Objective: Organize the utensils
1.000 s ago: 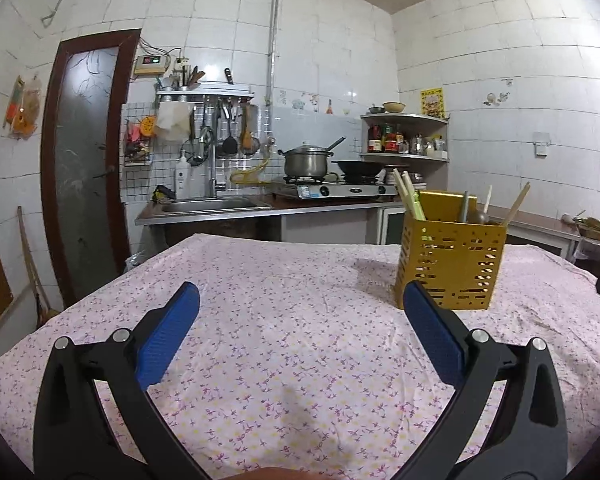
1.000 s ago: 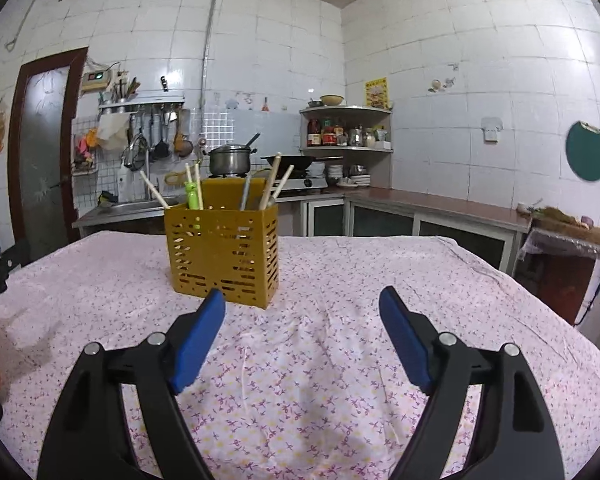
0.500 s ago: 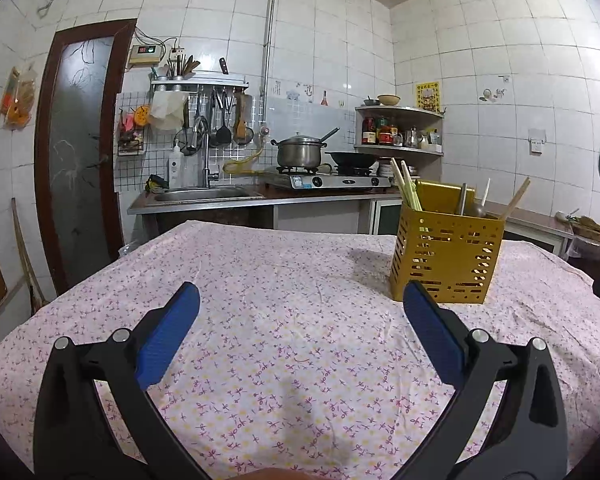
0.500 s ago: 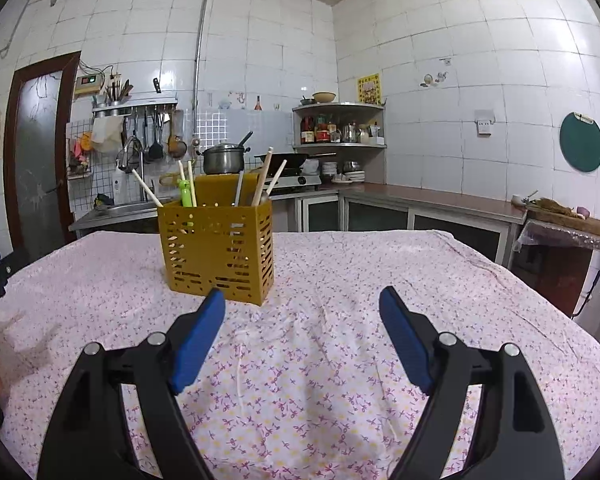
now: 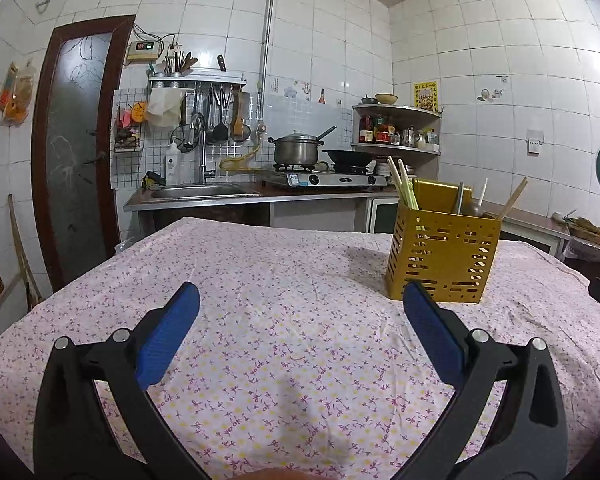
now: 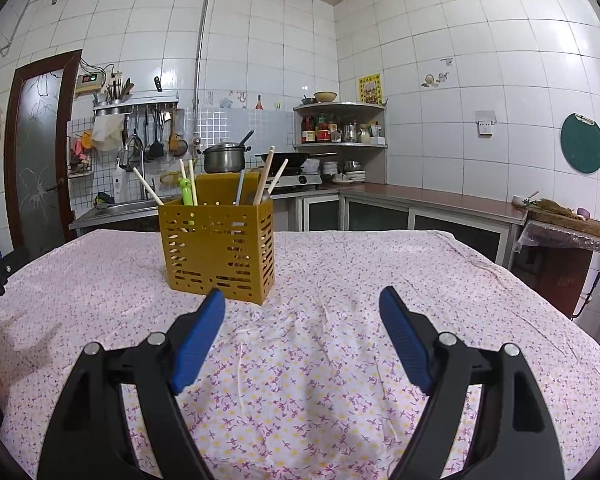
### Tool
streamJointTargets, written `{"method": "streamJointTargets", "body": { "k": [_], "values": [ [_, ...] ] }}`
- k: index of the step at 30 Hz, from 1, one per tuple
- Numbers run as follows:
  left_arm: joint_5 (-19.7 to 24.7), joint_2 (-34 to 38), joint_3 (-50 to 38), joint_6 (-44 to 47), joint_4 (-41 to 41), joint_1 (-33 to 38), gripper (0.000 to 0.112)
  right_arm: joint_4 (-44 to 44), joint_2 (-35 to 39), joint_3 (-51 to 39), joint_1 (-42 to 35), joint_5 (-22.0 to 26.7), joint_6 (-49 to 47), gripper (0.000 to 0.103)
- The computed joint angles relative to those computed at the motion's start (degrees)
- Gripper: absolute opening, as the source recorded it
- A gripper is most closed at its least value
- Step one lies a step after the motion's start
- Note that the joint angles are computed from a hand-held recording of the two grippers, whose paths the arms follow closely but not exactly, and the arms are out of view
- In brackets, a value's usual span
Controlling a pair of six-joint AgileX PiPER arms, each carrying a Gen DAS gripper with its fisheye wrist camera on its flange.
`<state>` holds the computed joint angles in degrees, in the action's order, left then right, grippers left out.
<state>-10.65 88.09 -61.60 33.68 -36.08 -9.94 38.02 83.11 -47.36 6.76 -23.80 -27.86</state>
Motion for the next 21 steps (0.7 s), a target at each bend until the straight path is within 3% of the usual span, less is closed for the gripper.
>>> {"method": "streamJointTargets", "body": {
  "k": [21],
  "values": [
    [-0.4,-0.2,0.4,1.0,-1.3,-0.4,0.098,-0.4,0.5,-0.5,-0.2,0.4,0.5,0.078]
  ]
}}
